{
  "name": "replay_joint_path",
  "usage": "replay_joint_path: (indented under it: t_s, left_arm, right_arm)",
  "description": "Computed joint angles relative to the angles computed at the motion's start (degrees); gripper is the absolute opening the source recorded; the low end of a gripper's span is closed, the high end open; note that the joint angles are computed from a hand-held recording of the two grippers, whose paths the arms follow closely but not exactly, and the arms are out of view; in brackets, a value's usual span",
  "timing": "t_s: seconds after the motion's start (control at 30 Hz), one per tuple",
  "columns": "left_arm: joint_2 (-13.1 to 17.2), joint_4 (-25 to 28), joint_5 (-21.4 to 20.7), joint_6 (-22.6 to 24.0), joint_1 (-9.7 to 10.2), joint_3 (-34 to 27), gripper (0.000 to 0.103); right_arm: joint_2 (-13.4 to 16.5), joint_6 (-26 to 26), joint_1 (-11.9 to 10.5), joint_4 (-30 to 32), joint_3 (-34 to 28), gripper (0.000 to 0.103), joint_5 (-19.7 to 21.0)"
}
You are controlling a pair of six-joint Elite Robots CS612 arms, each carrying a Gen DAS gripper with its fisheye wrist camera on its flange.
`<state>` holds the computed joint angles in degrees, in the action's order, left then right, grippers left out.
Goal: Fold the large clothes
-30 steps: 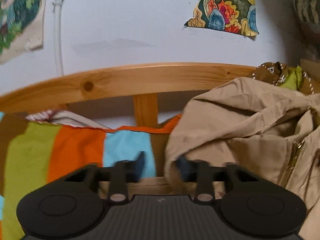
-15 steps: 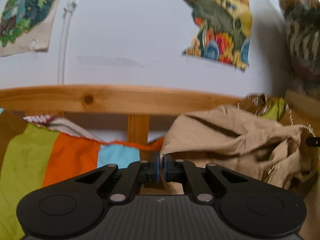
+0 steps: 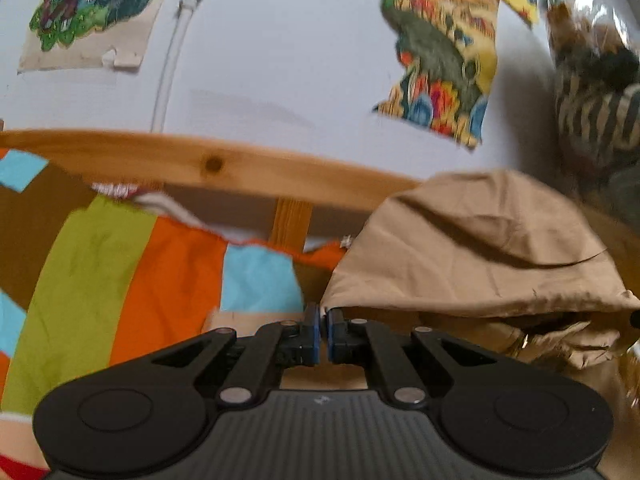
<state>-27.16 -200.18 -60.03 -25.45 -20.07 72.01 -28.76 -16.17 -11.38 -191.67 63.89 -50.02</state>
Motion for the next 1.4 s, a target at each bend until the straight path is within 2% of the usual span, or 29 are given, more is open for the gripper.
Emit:
replay_joint_path:
  t_s: [0.07, 0.13, 0.2, 0.27, 0.33, 0.37, 0.43, 0.47, 0.53, 0.63, 0.7, 0.77, 0.87, 0.9, 0.93, 1.0, 1.07, 1.13, 1.2, 1.27, 1.33, 1.37, 1.4]
  left_arm:
    - [-0.01, 2.72, -0.12, -0.11, -0.08, 0.07, 0.003]
    - [0.04, 5.42, -0.05, 0.92, -0.13, -0.15, 0.003]
    - [-0.26, 7.96, -1.86, 0.67, 0.07, 0.0, 0.004]
    - [-0.89, 10.07, -4.44, 0.73, 0.38, 0.75, 0.004]
    - [-2.28, 12.29, -11.68, 0.53, 1.46, 2.44, 0.013]
    - [-2.97, 13.16, -15.27, 0.7, 2.03, 3.45, 0.02]
    - [-4.43, 13.53, -20.66, 1.63, 2.94, 6.17, 0.066]
    - [-5.26, 12.92, -20.89, 1.56, 2.99, 8.06, 0.072]
    - [-6.71, 11.2, -22.22, 1.09, 3.29, 11.67, 0.074]
    - [-8.41, 10.51, -24.02, -2.75, 3.85, 15.75, 0.071]
    - [-8.71, 8.38, -26.96, -6.52, 4.54, 17.32, 0.07]
    - [-8.62, 6.41, -28.88, -10.3, 5.16, 17.76, 0.07]
    - [-7.66, 4.22, -32.5, -14.91, 5.92, 16.68, 0.069]
    - [-7.2, 4.23, -33.56, -15.92, 6.04, 15.73, 0.063]
    - [-7.02, 6.29, -33.83, -16.74, 5.95, 14.58, 0.054]
    - [-6.44, 12.12, -33.69, -17.55, 5.76, 11.65, 0.046]
    - [-5.85, 14.13, -34.39, -19.16, 5.84, 9.85, 0.045]
    - [-5.22, 13.69, -35.1, -20.78, 6.12, 8.73, 0.045]
    - [-5.1, 15.33, -34.7, -19.67, 6.1, 8.07, 0.042]
    - [-4.87, 17.05, -33.79, -17.85, 5.86, 7.31, 0.036]
    - [-4.68, 18.83, -32.61, -17.24, 5.52, 6.35, 0.015]
    - [-4.63, 19.98, -32.01, -16.98, 5.33, 5.8, 0.01]
    - [-4.67, 21.07, -30.53, -16.48, 4.98, 5.36, 0.003]
  right_arm:
    - [-0.78, -7.12, -0.04, 1.86, 2.34, 0.003, -1.86]
    - [-1.02, -11.21, 0.3, 2.85, 3.84, 0.003, -4.63]
    - [-1.01, -14.64, 0.79, 4.09, 4.74, 0.003, -7.15]
    - [-0.91, -16.7, 1.23, 4.89, 5.48, 0.003, -9.58]
    - [-0.76, -17.74, 1.44, 4.64, 6.08, 0.005, -11.07]
    - [-0.82, -17.7, 1.5, 4.69, 6.34, 0.007, -11.53]
    - [-1.24, -18.27, 1.46, 5.62, 6.95, 0.022, -11.78]
    - [-1.65, -18.99, 1.32, 6.56, 7.33, 0.027, -11.52]
    - [-2.9, -22.05, 0.82, 9.42, 8.7, 0.045, -10.44]
    - [-5.5, -28.56, -0.16, 14.89, 11.68, 0.063, -9.78]
    - [-7.16, -32.1, -0.68, 18.03, 13.61, 0.065, -10.37]
    - [-8.82, -33.42, -1.19, 20.22, 15.63, 0.065, -11.41]
    - [-10.68, -27.05, -2.01, 23.26, 17.45, 0.063, -10.28]
    - [-11.16, -23.64, -2.24, 25.33, 17.63, 0.06, -8.99]
    - [-11.5, -20.36, -2.44, 28.39, 17.49, 0.057, -7.22]
    - [-11.58, -17.16, -2.31, 32.05, 17.07, 0.054, -5.55]
    - [-11.05, -13.16, -1.89, 32.72, 16.33, 0.053, -5.34]
    - [-9.96, -5.99, -2.3, 34.1, 14.61, 0.051, -1.24]
    - [-8.99, 4.09, -3.11, 35.4, 12.96, 0.051, 3.72]
    - [-8.38, 8.71, -3.57, 32.96, 12.56, 0.051, 6.62]
    - [-8.0, 10.56, -3.19, 33.16, 11.71, 0.051, 5.76]
    - [-7.67, 11.29, -2.85, 33.94, 11.07, 0.051, 5.12]
    - [-7.11, 11.51, -2.41, 34.7, 10.17, 0.043, 4.51]
